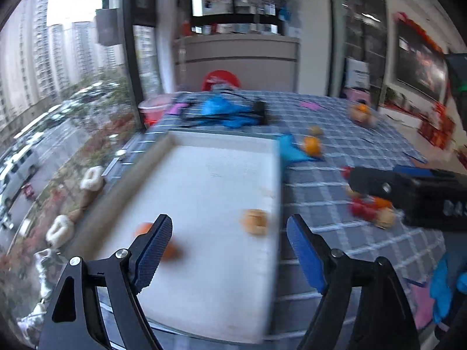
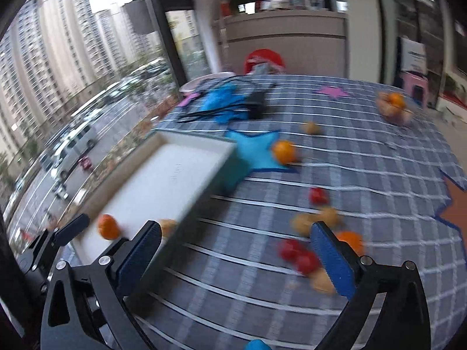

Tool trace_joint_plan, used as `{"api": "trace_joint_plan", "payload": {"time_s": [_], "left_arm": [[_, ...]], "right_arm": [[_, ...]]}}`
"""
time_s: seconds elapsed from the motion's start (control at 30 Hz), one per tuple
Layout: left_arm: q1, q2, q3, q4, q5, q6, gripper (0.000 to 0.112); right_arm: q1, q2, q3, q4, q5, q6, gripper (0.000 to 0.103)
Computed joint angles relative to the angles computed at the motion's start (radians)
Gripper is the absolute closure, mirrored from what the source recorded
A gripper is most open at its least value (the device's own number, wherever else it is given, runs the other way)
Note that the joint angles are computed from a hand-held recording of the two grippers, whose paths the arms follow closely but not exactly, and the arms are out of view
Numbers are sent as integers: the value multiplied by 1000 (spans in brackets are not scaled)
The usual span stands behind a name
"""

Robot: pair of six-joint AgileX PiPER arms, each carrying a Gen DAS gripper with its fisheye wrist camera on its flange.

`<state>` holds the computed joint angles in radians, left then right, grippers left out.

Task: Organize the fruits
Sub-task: 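Open the left tool over the tray while the right tool releases the dried fruit there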

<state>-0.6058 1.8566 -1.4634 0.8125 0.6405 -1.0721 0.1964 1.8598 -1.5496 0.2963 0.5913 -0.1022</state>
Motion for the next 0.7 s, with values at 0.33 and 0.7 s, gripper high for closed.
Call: {"api": "trace_joint_plan", "payload": {"time_s": [0.33, 0.7], "left_arm": [[-159, 212, -240, -132, 84, 121, 27], [-179, 303, -316, -111, 136, 55, 27]], "right_arm": [[-295, -104, 271, -3, -103, -18, 1], [-474, -75, 335, 292, -145, -299, 1]]}}
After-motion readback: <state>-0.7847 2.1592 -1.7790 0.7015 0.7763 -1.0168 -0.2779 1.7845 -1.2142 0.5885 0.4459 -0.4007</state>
